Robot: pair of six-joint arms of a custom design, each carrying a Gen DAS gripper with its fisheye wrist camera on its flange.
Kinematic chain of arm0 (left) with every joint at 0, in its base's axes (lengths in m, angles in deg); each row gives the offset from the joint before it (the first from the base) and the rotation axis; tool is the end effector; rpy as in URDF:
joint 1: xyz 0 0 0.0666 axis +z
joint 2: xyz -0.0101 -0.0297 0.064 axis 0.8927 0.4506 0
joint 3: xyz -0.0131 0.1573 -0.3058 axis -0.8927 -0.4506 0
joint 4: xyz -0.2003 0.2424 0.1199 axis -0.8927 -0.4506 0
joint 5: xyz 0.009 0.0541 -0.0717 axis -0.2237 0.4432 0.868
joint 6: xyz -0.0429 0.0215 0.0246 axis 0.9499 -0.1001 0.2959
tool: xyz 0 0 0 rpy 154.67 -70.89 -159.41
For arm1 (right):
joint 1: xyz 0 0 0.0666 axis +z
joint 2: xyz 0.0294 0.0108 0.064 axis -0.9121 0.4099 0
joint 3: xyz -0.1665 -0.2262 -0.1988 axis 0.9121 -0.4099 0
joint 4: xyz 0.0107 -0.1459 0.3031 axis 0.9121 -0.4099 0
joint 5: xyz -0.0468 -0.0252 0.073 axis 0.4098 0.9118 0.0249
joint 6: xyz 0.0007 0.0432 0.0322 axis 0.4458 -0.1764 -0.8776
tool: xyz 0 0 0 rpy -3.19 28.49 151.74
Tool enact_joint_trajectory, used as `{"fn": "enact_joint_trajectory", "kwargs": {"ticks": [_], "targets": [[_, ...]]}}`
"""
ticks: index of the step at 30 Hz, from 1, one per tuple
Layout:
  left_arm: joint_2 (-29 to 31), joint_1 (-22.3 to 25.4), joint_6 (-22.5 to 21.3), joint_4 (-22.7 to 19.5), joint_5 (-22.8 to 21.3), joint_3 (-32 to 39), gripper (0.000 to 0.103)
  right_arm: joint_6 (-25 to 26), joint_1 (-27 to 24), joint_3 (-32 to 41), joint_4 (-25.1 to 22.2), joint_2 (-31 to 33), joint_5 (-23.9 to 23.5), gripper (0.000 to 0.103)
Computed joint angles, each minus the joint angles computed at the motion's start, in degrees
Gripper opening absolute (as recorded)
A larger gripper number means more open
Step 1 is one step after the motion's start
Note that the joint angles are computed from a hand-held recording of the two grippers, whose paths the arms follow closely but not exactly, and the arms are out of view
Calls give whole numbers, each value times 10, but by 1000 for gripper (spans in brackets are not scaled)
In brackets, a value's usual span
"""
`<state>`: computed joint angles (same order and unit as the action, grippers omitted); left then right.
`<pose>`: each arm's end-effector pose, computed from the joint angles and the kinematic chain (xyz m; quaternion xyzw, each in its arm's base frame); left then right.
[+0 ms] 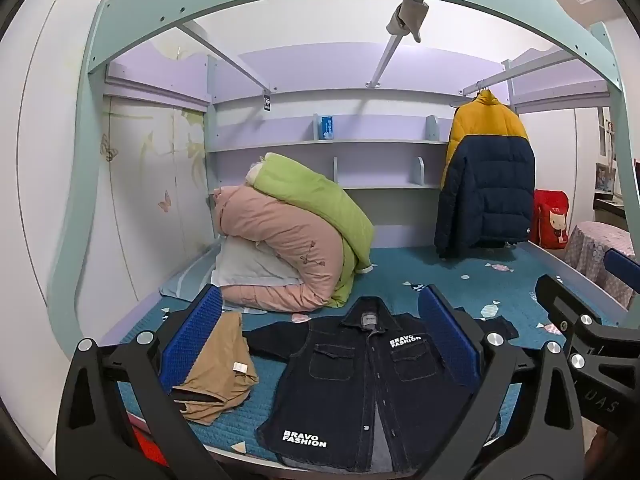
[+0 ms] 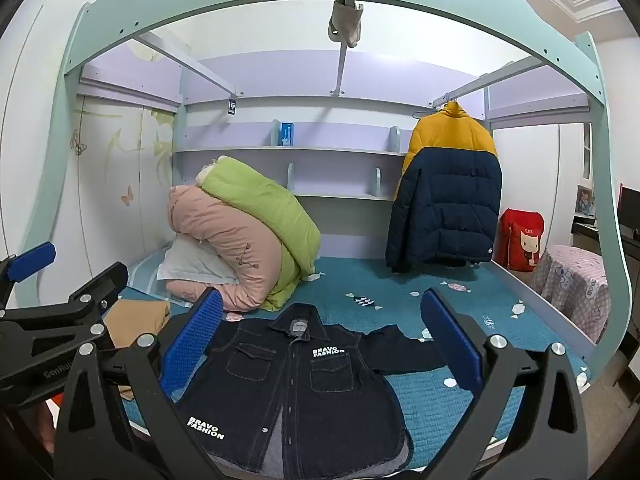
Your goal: Fold large clothes
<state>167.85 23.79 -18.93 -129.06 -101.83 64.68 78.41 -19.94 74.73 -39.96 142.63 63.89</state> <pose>0.3082 -0.2194 0.6941 -0.0567 0.7897 0.0757 0.6062 0.3289 0.3089 0.6592 -0.0712 0.7813 0.0459 0.6184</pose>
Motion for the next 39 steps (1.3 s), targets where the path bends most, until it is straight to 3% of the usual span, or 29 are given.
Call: {"fn": "enact_joint_trajectory", "kwargs": {"ticks": [3,12,13,39], "targets": [[8,-1,-1,-10,-5,14,98,1,0,0,-1,0,1,96],[-16,9,-12,39,2,-50,98,1,0,-6,3,-3,0,96],[-11,6,-9,23,0,-31,98,0,0,-6,3,-4,0,96],[-19,5,-15,40,-2,-48,98,-2,0,-22,11,-13,-1,96]]}}
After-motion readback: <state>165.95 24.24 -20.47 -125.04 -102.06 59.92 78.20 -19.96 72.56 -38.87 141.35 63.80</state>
